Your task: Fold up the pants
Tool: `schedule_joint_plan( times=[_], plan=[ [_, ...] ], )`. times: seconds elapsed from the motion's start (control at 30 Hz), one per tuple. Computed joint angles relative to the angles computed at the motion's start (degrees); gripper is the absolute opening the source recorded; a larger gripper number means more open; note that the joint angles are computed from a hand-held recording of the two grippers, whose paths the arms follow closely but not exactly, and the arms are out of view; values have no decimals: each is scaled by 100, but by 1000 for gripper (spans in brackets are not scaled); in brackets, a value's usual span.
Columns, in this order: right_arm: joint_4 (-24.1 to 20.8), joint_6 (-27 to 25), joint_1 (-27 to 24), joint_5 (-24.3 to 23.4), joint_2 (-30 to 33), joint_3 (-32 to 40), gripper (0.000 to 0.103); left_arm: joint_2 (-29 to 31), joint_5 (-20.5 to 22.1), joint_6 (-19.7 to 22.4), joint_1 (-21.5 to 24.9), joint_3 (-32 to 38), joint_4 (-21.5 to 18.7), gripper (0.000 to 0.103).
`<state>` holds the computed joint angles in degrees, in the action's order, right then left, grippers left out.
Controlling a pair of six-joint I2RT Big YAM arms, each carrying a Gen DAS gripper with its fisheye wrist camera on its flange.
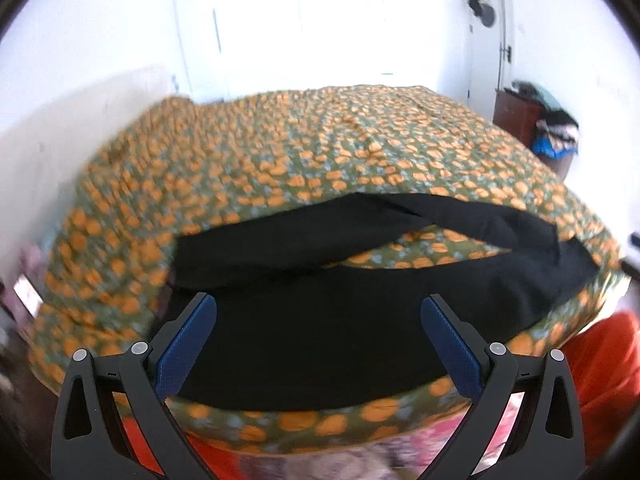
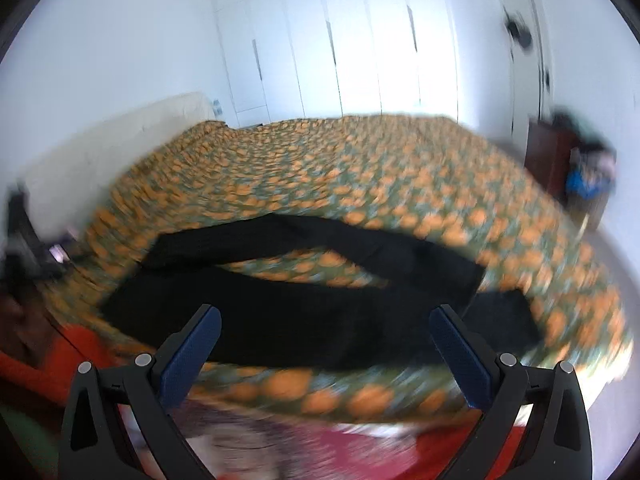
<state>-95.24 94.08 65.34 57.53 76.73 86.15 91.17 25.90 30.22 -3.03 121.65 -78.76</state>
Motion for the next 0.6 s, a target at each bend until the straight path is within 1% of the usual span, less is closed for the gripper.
schedule_joint_plan(
  times=[0.03,0.07,0.13,0.17,0.2,0.23,0.3,0.33,0.37,0.4,0.47,0.5,0.53,0.57,0.6],
  plan=[
    [-101,-189,-210,-131,-47,-160,103,48,24,-52,-18,13,-162,102],
    [30,-474,-516,-403,-210,-492,103,22,14,-32,-27,-119,-288,102],
    [543,-1130,-1087,-947,-554,-1135,102,-75,-157,104,-38,-421,-397,102],
    [788,-1555,-1435,-1286,-680,-1443,98,-126,-299,192,-44,-587,-436,102],
    [1027,-2029,-1706,-1556,-759,-1657,90,-158,-406,241,-53,-691,-466,102],
    [1238,-2536,-1957,-1780,-799,-1851,87,-148,-520,294,-39,-754,-538,102],
    [1636,-3509,-2419,-2186,-805,-2187,84,-63,-680,191,-39,-713,-646,102],
    [1759,-3785,-2551,-2273,-824,-2318,82,-26,-699,126,-25,-673,-688,102],
    [1949,-4121,-2752,-2392,-850,-2508,78,118,-710,-29,-20,-499,-795,102],
    [2050,-4320,-2943,-2517,-812,-2591,74,132,-704,-107,-8,-492,-829,102],
    [2296,-4596,-3260,-2643,-808,-2779,69,318,-701,-313,-17,-294,-995,102],
    [2381,-4691,-3360,-2610,-805,-2819,65,377,-720,-360,-26,-249,-1055,102],
    [2443,-4773,-3457,-2597,-784,-2830,60,420,-769,-391,-45,-234,-1114,102],
    [2466,-4815,-3553,-2690,-762,-2805,39,452,-837,-400,-71,-231,-1168,102],
    [2471,-4832,-3611,-2780,-772,-2748,12,457,-891,-391,-93,-248,-1191,102]
  ],
)
